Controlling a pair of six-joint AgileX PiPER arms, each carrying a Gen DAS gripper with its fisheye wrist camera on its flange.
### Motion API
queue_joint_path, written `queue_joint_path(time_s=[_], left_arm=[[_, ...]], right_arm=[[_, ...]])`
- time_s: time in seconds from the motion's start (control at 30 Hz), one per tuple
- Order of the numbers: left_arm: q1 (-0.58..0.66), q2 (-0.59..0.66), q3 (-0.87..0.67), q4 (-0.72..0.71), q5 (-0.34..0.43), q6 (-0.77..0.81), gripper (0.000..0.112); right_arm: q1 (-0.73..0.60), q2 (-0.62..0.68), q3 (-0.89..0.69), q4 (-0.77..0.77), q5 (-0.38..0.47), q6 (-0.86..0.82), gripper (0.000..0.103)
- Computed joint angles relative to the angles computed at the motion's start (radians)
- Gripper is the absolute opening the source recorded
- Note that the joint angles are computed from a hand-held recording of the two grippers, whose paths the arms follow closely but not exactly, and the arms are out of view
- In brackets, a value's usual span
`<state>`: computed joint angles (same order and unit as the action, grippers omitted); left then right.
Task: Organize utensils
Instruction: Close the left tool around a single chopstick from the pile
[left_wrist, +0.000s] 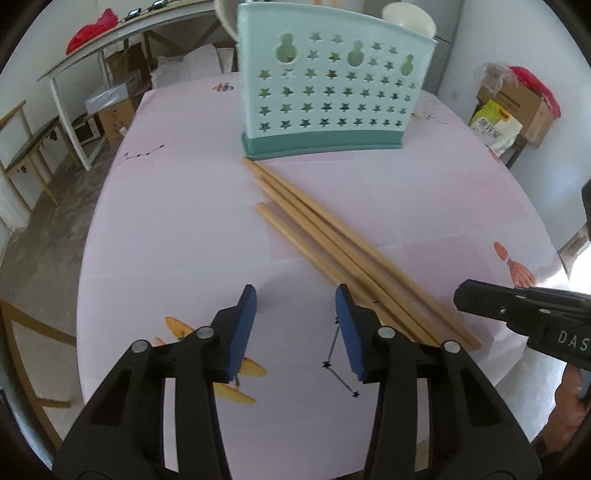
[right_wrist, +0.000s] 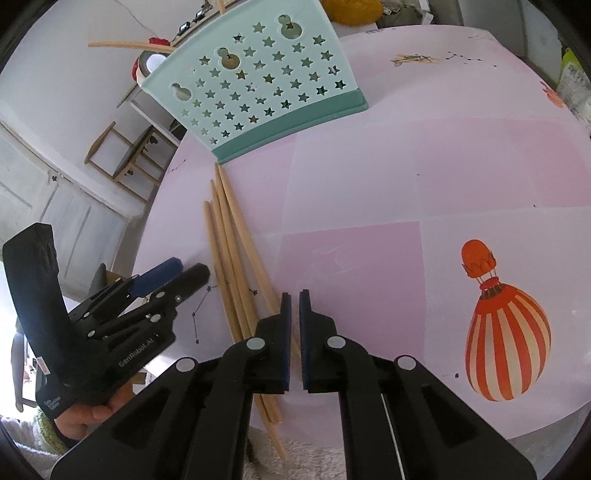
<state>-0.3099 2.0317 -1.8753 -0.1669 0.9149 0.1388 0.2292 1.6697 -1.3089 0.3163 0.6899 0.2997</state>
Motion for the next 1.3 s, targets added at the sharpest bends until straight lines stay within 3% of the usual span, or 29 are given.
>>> queue_joint_path(time_s=[0.13,0.2,0.4,0.63,0.9,1.03,1.17,1.3], left_arm=[[0.030,0.009,-0.036,-0.073,0.034,-0.007,0.043],[0.006,0.007,-0.033,-0.031,0.007,-0.018,0.048],[-0.068,-0.004,0.023,0.123,-0.065,-0.075,0.049],[-0.034,-0.034,0.073,0.118,-0.087,-0.039,0.048],[0.064,-0.018,0.036,0.051,-0.046,0.073,0.017],[0.100,-0.012,0.019,0.010,-0.014,0.111,0.012],[0.124,-0.005,0.003,-0.013,0.011,0.120,0.008],[0.142,-0.004,-0.004,-0.035,0.037,0.112,0.006]], right_arm=[[0.004,-0.006,0.011,-0.002,-0.018,0.001,0.005],[0.007,-0.010,0.017,-0.010,-0.024,0.006,0.005],[0.019,-0.014,0.029,-0.034,-0.043,0.030,0.005],[0.015,-0.018,0.041,-0.043,-0.040,0.028,0.004],[0.005,-0.045,0.049,-0.099,0.013,0.039,0.004],[-0.014,-0.034,0.001,-0.053,0.060,-0.063,0.006],[0.025,0.044,-0.132,-0.108,0.115,-0.083,0.024],[0.054,0.151,-0.278,-0.141,0.170,-0.121,0.024]])
